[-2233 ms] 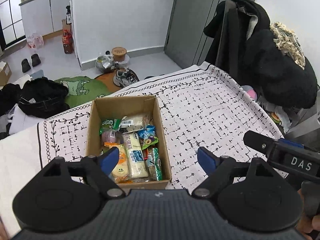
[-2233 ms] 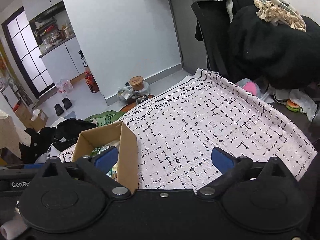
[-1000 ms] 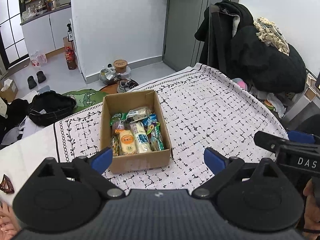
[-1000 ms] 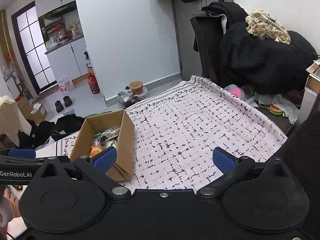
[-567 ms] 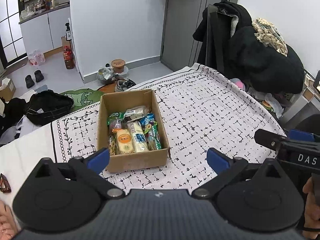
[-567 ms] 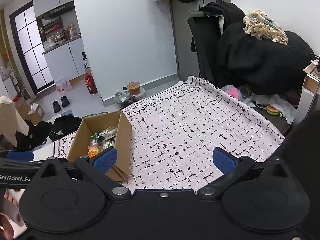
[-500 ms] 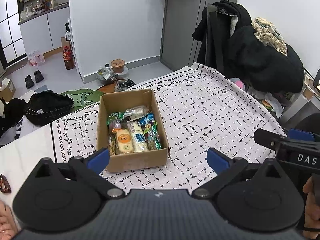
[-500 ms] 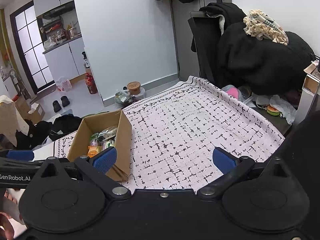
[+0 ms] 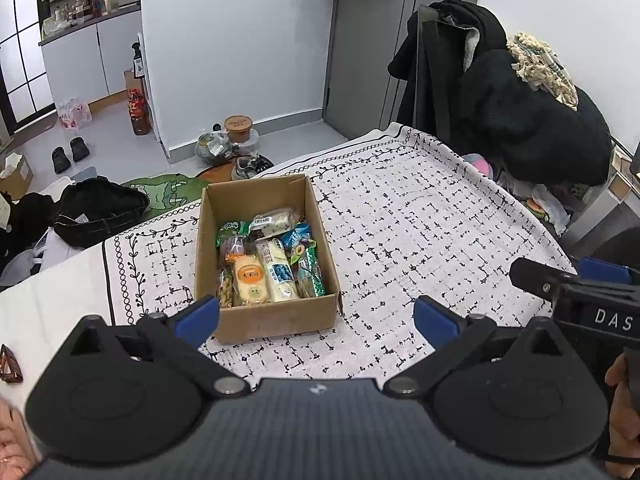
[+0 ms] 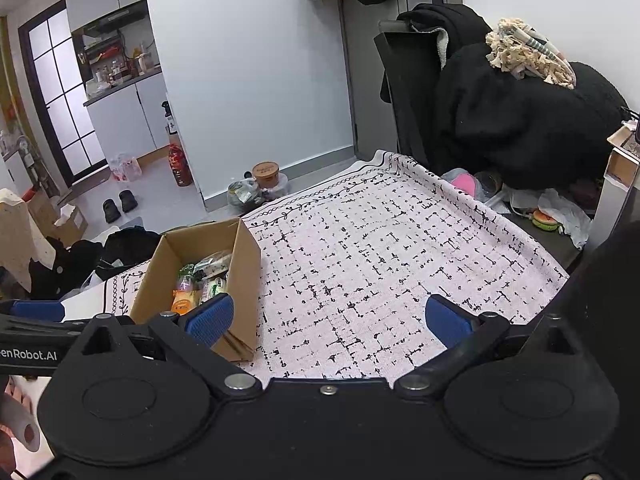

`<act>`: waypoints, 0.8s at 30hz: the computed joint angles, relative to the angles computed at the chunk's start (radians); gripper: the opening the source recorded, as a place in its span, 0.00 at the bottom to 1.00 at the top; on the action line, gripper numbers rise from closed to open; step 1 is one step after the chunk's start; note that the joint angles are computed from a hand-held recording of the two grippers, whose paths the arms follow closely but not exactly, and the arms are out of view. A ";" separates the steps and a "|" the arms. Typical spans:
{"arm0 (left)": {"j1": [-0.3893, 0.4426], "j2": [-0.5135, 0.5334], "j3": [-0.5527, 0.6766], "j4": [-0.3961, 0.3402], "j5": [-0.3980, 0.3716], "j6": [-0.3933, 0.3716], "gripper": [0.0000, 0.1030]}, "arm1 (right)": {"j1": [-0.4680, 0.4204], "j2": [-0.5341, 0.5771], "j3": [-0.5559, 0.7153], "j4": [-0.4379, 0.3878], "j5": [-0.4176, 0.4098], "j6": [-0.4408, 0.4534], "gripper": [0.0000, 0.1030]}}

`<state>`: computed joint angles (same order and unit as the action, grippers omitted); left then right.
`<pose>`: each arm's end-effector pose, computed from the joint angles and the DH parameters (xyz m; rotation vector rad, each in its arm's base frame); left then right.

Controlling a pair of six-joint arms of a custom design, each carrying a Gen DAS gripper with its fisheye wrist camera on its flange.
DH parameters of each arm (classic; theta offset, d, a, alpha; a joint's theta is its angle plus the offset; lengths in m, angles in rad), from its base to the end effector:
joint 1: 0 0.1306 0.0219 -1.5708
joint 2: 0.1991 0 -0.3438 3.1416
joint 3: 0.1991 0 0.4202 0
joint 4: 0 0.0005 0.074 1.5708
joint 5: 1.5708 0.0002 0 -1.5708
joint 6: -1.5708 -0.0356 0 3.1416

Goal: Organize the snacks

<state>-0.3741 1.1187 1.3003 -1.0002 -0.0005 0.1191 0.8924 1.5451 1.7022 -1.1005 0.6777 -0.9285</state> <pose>0.3944 -0.1553 0.4592 0.3052 2.3826 -0.2310 0.3666 0.4184 0.4525 0.2965 2.2352 0.0896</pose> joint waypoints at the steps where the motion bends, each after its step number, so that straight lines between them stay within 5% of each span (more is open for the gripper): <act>1: 0.000 0.001 0.001 -0.001 0.002 -0.001 1.00 | 0.000 0.000 0.000 0.000 0.000 0.000 1.00; 24: -0.003 0.000 0.002 -0.006 0.005 -0.005 1.00 | -0.001 0.002 0.004 -0.003 -0.002 0.002 1.00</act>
<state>-0.3773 1.1191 1.3026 -1.0061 0.0044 0.1143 0.8910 1.5472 1.7060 -1.1033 0.6759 -0.9262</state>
